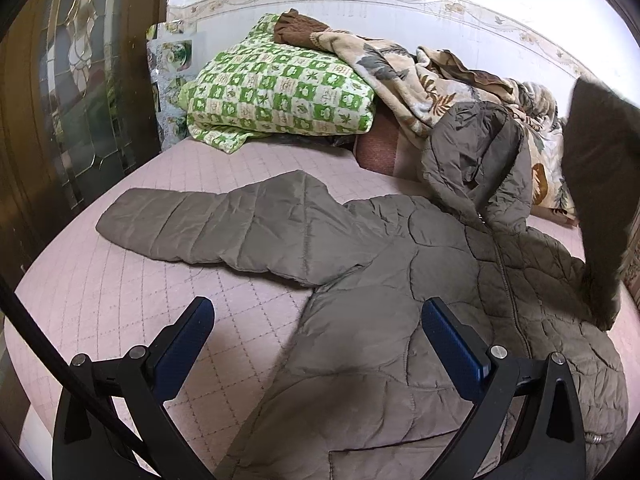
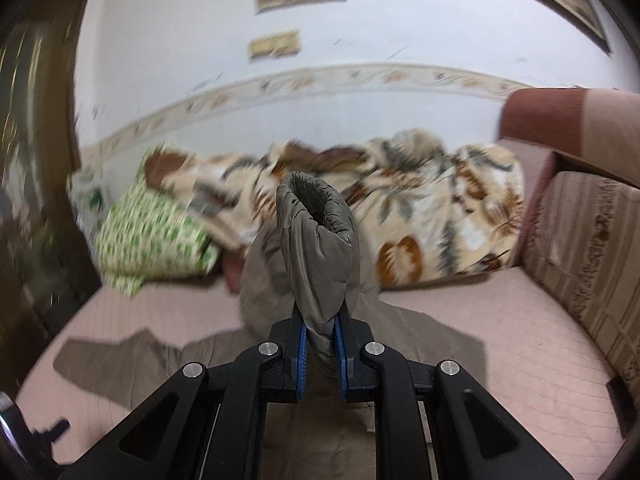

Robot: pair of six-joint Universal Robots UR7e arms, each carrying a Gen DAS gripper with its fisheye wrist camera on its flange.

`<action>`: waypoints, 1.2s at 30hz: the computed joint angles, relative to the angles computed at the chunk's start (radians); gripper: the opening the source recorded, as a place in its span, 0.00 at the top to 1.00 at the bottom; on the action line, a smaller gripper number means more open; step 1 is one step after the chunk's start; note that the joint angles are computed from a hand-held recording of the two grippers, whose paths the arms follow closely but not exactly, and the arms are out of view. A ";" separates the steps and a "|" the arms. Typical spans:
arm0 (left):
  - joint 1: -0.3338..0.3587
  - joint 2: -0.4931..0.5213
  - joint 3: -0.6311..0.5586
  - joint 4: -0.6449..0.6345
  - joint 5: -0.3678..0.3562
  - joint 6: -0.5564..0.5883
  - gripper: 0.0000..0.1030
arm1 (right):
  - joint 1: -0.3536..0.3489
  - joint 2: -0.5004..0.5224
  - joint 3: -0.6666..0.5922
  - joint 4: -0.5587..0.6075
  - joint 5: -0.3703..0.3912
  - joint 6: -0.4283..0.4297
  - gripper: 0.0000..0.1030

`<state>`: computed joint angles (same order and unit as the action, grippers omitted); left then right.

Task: Fold large clothes
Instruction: 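Carry the sleeve cuff with the right gripper across the jacket front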

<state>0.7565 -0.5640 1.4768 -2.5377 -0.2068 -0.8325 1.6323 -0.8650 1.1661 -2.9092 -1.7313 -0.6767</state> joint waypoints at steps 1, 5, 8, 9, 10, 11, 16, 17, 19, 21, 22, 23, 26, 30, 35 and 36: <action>0.001 -0.004 0.002 0.011 -0.002 -0.012 0.00 | 0.003 0.013 0.008 -0.003 -0.012 -0.018 0.88; 0.002 -0.012 0.011 0.020 -0.002 -0.028 0.00 | 0.008 0.064 0.036 0.014 -0.061 -0.061 0.88; 0.006 -0.020 0.014 0.047 -0.004 -0.058 0.00 | 0.008 0.105 0.047 0.028 -0.096 -0.090 0.88; 0.008 -0.023 0.015 0.053 -0.009 -0.066 0.00 | 0.008 0.117 0.046 0.035 -0.106 -0.096 0.88; 0.009 -0.026 0.016 0.064 -0.011 -0.078 0.00 | 0.006 0.135 0.042 0.052 -0.121 -0.100 0.88; 0.010 -0.029 0.019 0.069 -0.013 -0.086 0.00 | 0.004 0.148 0.040 0.060 -0.132 -0.102 0.88; 0.014 -0.027 0.014 0.070 -0.020 -0.091 0.00 | 0.001 0.192 0.039 0.073 -0.175 -0.126 0.86; 0.015 -0.025 0.010 0.070 -0.023 -0.089 0.00 | 0.000 0.199 0.036 0.077 -0.185 -0.126 0.83; 0.018 -0.018 -0.005 0.067 -0.030 -0.082 0.00 | 0.001 0.206 0.022 0.142 -0.203 -0.118 0.58; 0.021 -0.010 -0.020 0.067 -0.031 -0.078 0.00 | 0.000 0.201 0.009 0.241 -0.202 -0.109 0.45; 0.022 -0.003 -0.030 0.053 -0.032 -0.064 0.00 | -0.003 0.186 0.023 0.257 -0.185 -0.119 0.45; 0.024 0.003 -0.039 0.043 -0.032 -0.054 0.00 | -0.006 0.164 0.048 0.253 -0.157 -0.135 0.45; 0.032 0.029 -0.083 0.037 -0.037 -0.028 0.00 | -0.020 0.099 0.088 0.271 -0.061 -0.133 0.44; 0.048 0.085 -0.178 0.056 -0.034 0.028 0.00 | -0.047 0.047 0.065 0.247 0.012 -0.090 0.42; 0.078 0.182 -0.360 0.106 -0.082 0.140 0.00 | -0.086 0.142 -0.191 0.211 -0.132 0.004 0.43; 0.083 0.208 -0.404 0.141 -0.073 0.147 0.00 | -0.094 0.167 -0.248 0.228 -0.152 0.019 0.49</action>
